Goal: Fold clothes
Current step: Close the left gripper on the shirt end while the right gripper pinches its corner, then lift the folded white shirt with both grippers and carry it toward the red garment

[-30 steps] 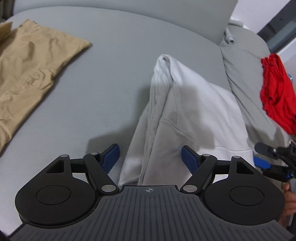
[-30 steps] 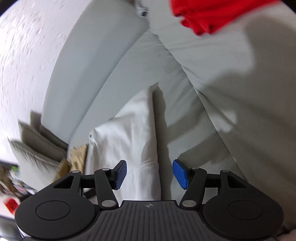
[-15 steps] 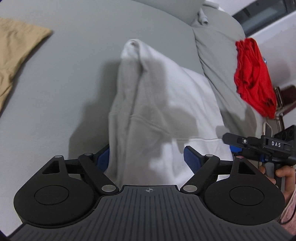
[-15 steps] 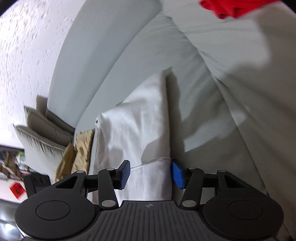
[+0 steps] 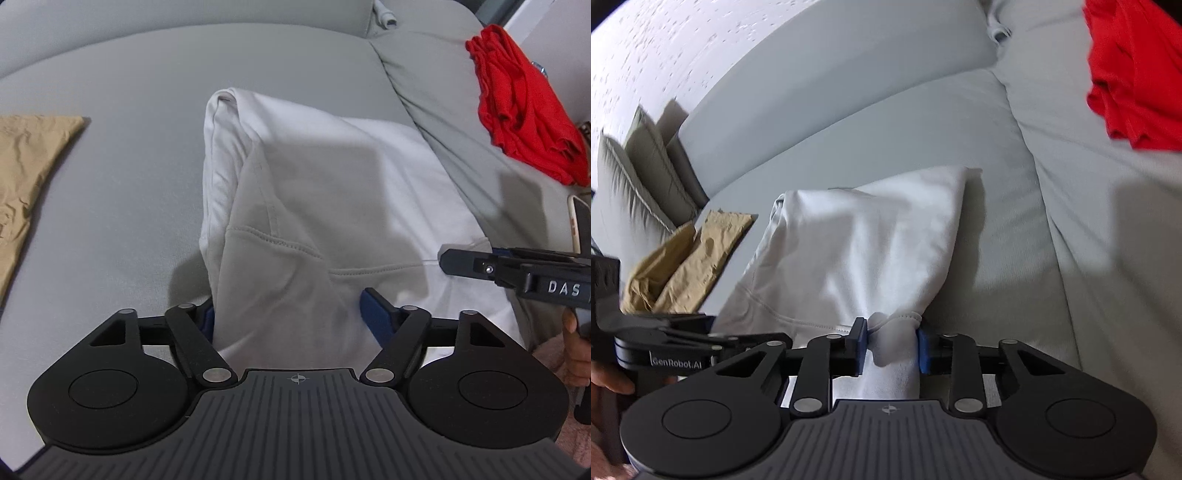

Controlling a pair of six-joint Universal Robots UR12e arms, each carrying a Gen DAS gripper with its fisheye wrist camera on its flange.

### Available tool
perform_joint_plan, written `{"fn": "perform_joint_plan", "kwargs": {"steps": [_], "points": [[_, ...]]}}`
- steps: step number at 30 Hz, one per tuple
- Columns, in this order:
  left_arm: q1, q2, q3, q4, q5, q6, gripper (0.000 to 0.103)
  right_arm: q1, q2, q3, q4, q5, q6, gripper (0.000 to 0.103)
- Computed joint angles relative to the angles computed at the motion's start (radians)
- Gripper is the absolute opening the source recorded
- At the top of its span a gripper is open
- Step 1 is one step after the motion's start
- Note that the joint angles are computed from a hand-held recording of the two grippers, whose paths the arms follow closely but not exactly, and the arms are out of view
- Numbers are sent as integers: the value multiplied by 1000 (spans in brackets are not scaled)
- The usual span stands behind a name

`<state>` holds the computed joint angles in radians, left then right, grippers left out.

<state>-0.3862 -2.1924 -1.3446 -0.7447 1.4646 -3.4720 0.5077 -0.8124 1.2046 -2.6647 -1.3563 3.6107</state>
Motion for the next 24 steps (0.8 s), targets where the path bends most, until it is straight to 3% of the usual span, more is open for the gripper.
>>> {"fn": "perform_joint_plan", "kwargs": {"steps": [10, 24], "points": [[-22, 0, 12, -8, 72, 27, 43, 19, 19, -37, 15, -54, -73, 26], [-55, -8, 14, 25, 164, 7, 43, 18, 23, -44, 21, -48, -21, 26]]}}
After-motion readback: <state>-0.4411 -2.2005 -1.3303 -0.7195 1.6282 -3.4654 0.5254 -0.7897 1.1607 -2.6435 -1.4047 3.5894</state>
